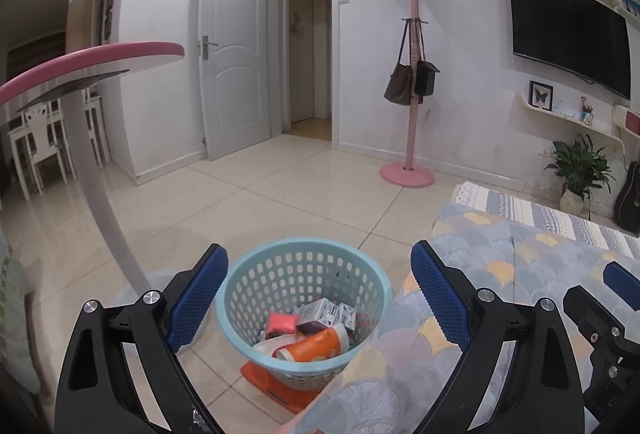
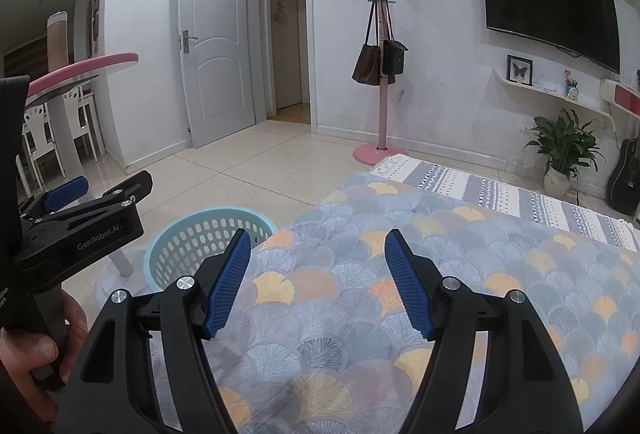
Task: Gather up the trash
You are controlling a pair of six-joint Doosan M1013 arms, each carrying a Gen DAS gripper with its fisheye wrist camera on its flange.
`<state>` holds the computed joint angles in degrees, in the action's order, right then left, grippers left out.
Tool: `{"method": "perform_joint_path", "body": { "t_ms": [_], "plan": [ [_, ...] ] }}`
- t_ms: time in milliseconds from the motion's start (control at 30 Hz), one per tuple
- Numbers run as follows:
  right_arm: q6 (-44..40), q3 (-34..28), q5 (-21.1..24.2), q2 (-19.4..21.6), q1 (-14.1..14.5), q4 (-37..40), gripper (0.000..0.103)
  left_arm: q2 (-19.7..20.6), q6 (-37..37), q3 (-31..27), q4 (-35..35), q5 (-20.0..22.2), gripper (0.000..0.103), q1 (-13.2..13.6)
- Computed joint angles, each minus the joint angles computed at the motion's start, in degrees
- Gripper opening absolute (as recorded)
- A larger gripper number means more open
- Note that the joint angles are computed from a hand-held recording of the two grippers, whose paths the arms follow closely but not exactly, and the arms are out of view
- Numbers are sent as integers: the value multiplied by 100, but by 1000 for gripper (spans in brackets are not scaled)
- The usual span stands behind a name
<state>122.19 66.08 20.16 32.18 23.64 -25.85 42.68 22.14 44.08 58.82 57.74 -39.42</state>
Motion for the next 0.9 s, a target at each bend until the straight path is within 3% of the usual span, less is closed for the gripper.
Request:
{"method": "perform_joint_path", "body": {
  "t_ms": [567,900],
  "plan": [
    [-31,-22,41,11,5,19,66,28,40,-28,20,123,90,-2],
    [6,-30,56,17,10,-6,66,-44,112,73,-235,-129,93,56]
  ]
}}
